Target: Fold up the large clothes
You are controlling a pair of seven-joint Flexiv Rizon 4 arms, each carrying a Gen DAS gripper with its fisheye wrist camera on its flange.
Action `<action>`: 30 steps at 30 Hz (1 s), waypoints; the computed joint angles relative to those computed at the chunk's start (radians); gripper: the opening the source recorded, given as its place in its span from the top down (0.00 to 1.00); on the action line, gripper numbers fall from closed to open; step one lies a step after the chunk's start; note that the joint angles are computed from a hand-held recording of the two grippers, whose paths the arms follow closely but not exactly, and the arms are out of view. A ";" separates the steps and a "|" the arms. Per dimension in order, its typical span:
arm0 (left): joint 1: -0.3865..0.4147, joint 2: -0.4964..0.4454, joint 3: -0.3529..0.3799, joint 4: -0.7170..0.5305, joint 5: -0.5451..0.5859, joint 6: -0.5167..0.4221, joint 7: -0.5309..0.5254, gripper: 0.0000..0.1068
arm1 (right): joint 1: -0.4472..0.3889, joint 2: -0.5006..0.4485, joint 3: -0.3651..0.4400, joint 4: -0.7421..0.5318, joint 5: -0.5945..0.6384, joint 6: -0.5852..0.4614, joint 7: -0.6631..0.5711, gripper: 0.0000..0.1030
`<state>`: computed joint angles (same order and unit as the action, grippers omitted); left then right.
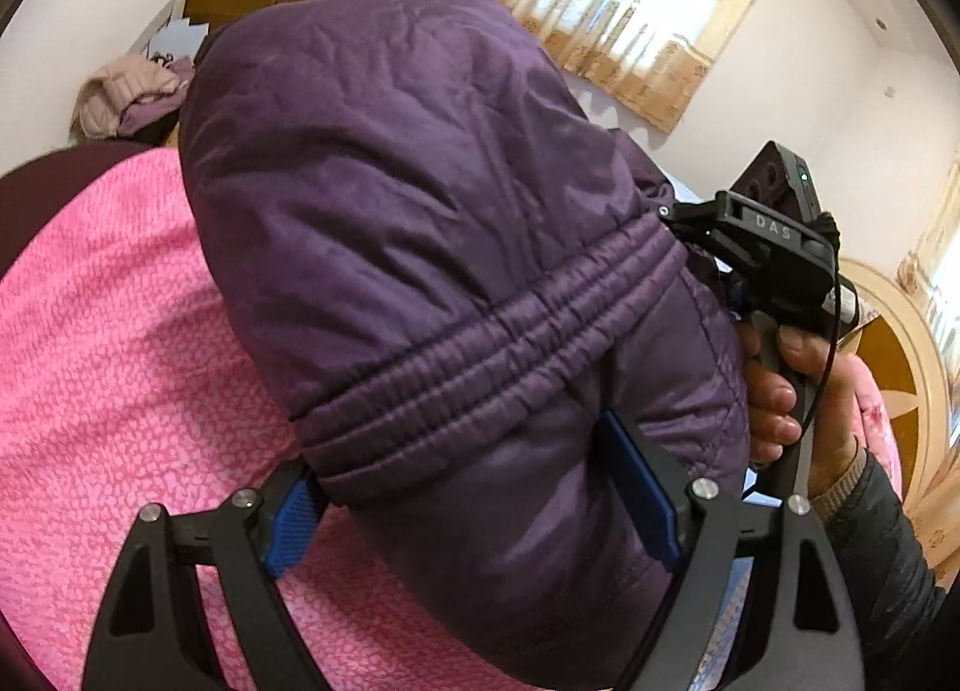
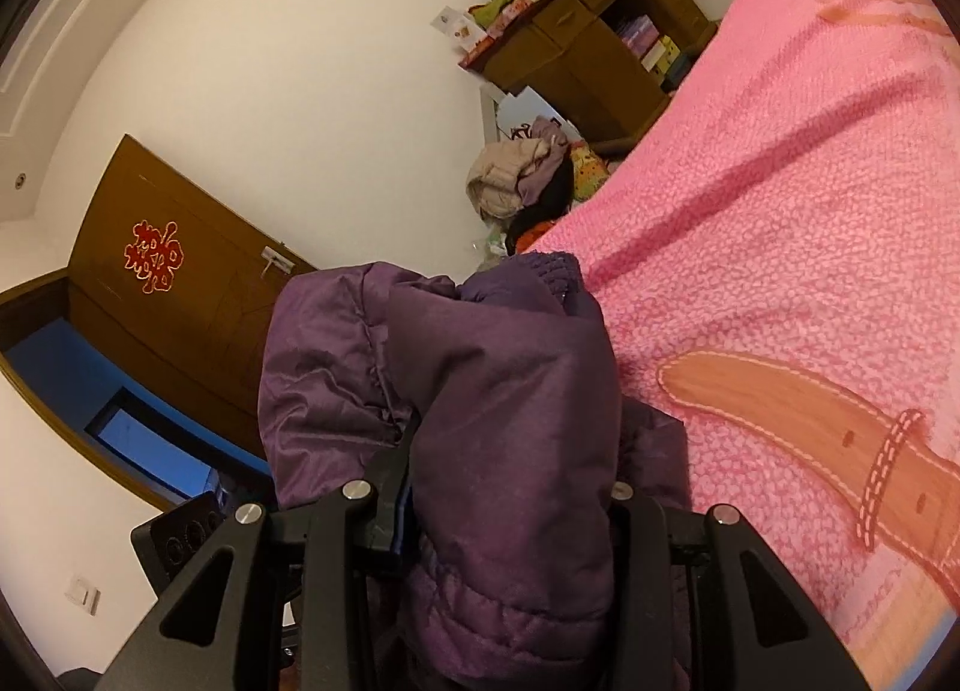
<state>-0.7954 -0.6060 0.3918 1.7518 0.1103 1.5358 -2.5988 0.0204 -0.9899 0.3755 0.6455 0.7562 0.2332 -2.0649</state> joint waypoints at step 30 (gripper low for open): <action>0.040 -0.096 0.035 -0.251 0.326 -0.168 -0.173 0.04 | -0.066 -0.121 0.017 -0.020 0.043 0.007 0.132 0.63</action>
<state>-0.7551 -0.7018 0.4264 1.5012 0.4363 1.3679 -2.7721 -0.0458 -1.1111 0.3926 0.6255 0.7988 0.2403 -1.9330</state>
